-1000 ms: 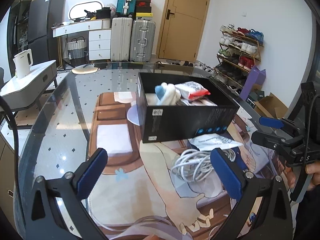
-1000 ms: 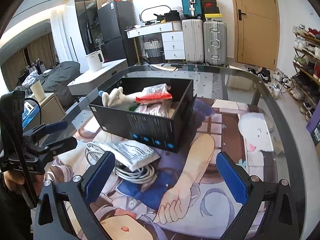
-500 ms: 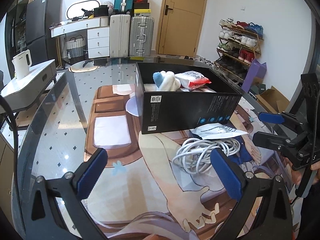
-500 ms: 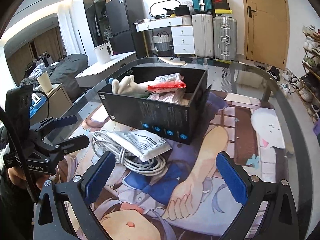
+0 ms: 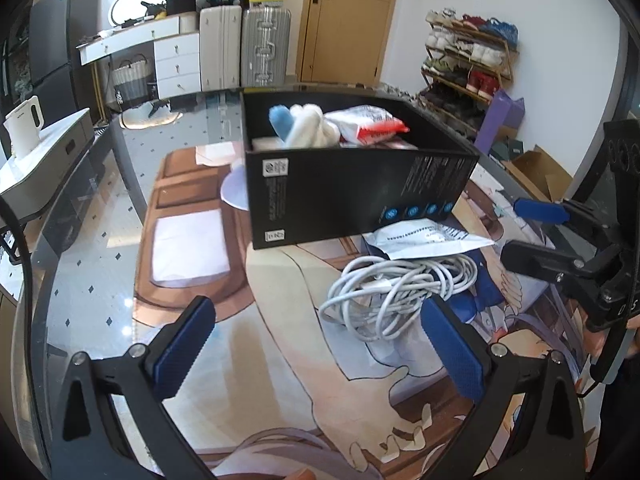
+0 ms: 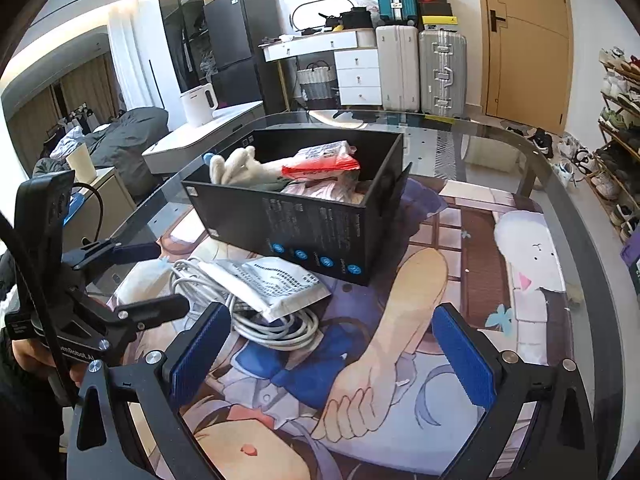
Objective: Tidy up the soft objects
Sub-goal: 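Withdraw both tools from the bin back toward the remaining cable, then close the left tool on the white cable while the right tool grasps the white paper packet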
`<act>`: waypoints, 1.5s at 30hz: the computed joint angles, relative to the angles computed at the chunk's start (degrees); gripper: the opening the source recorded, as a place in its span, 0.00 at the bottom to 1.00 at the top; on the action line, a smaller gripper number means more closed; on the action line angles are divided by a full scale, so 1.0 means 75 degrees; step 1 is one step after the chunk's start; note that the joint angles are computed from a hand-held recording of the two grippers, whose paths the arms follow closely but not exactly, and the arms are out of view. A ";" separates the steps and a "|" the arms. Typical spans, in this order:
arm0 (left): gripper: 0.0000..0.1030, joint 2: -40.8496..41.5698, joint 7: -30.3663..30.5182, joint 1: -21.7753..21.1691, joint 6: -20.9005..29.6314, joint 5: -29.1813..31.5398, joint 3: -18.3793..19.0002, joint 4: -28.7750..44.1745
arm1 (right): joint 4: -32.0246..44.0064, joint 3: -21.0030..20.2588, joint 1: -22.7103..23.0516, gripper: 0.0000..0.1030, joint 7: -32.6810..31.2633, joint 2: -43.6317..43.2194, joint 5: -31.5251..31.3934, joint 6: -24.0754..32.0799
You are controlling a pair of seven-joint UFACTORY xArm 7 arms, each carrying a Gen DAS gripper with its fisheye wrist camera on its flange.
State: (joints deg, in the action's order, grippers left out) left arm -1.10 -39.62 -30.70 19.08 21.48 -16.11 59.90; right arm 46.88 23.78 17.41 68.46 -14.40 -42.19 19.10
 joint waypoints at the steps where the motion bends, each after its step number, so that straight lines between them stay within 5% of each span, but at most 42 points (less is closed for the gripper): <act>1: 1.00 0.0039 0.0014 -0.0008 0.0052 -0.0018 -0.0006 0.0048 | -0.0023 -0.0003 -0.0011 0.99 0.0025 -0.0024 -0.0017 -0.0007; 11: 0.96 0.0284 0.0532 -0.0075 0.0116 -0.0881 0.0087 0.0251 | -0.0273 0.0060 -0.0273 0.99 0.0255 -0.0262 -0.0026 -0.0174; 20: 0.55 0.0236 0.1768 -0.0091 -0.0333 -0.2189 0.0054 0.0047 | -0.0319 0.0195 -0.0407 0.99 0.0301 -0.0324 -0.0055 -0.0191; 24: 0.29 0.0156 0.2251 -0.0113 -0.0562 -0.2685 0.0036 -0.0070 | -0.0321 0.0210 -0.0399 0.99 0.0265 -0.0344 -0.0025 -0.0162; 42: 0.28 -0.1066 0.1471 0.0432 -0.0564 -0.1915 -0.0021 -0.1294 | 0.0281 -0.0051 -0.0030 0.99 0.0021 0.0451 -0.0064 -0.0343; 45: 0.28 -0.1142 0.1435 0.0489 -0.0603 -0.1932 -0.0015 -0.1389 | 0.0759 -0.0113 0.0106 0.99 -0.0020 0.0789 -0.0174 0.0168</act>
State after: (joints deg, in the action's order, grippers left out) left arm -9.67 -28.85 -27.03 14.55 6.99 -16.23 49.49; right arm 52.57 22.93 18.20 68.31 -8.48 -43.50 20.36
